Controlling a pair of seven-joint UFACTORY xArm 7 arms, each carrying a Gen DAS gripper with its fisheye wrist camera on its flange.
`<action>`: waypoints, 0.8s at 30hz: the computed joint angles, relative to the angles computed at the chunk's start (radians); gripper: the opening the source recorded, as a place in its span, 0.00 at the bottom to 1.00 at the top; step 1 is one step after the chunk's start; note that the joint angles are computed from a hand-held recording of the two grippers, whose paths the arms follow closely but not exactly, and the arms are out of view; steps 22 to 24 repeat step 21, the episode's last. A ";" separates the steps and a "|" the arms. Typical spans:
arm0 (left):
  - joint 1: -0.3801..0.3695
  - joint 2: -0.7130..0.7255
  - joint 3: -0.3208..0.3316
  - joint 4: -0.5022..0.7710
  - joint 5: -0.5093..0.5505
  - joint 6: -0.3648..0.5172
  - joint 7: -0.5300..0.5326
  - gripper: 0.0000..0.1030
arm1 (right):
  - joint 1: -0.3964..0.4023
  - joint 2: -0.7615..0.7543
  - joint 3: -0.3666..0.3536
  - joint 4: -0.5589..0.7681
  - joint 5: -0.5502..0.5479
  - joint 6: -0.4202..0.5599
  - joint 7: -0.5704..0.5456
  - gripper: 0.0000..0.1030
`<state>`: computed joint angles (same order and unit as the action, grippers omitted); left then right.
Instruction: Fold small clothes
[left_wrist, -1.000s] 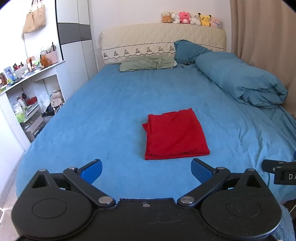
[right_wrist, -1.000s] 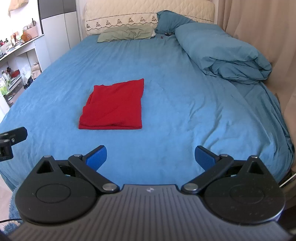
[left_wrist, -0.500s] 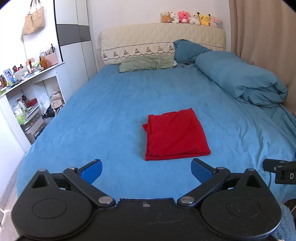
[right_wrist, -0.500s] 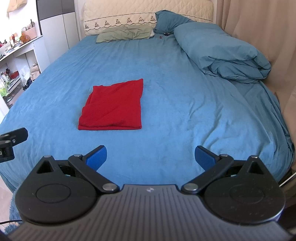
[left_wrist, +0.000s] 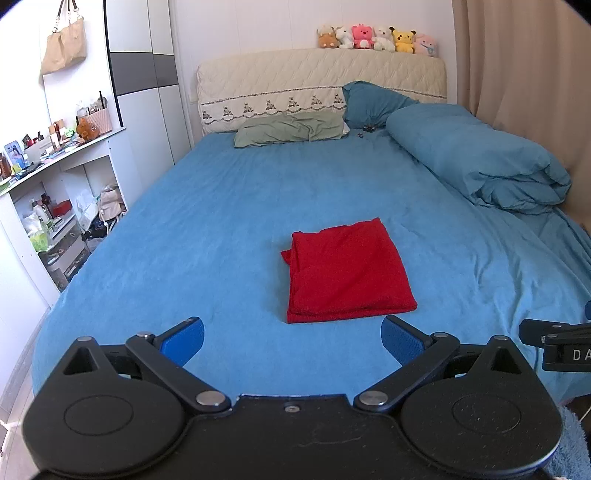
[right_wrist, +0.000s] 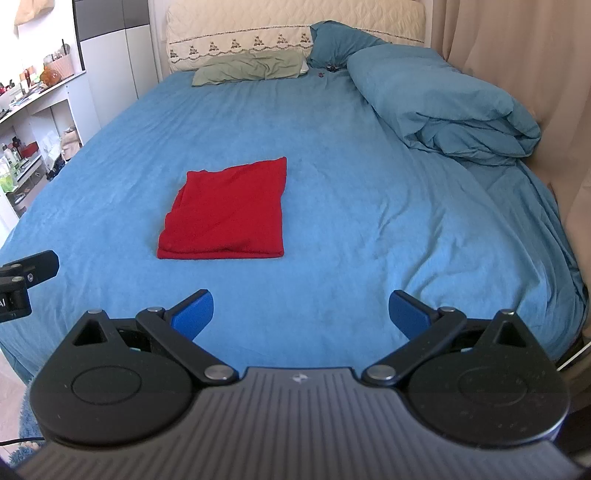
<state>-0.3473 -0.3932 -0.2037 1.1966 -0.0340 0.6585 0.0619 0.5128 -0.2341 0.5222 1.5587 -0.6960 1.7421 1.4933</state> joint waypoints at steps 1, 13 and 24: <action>-0.001 -0.001 0.001 0.000 0.000 0.001 0.001 1.00 | 0.000 0.002 0.001 0.001 -0.001 0.001 0.000 1.00; -0.006 -0.001 0.004 0.001 0.002 -0.010 0.004 1.00 | 0.018 0.019 0.000 0.018 -0.018 0.012 0.013 1.00; -0.004 0.000 0.010 0.003 -0.022 -0.012 0.006 1.00 | 0.029 0.029 -0.004 0.029 -0.026 0.018 0.017 1.00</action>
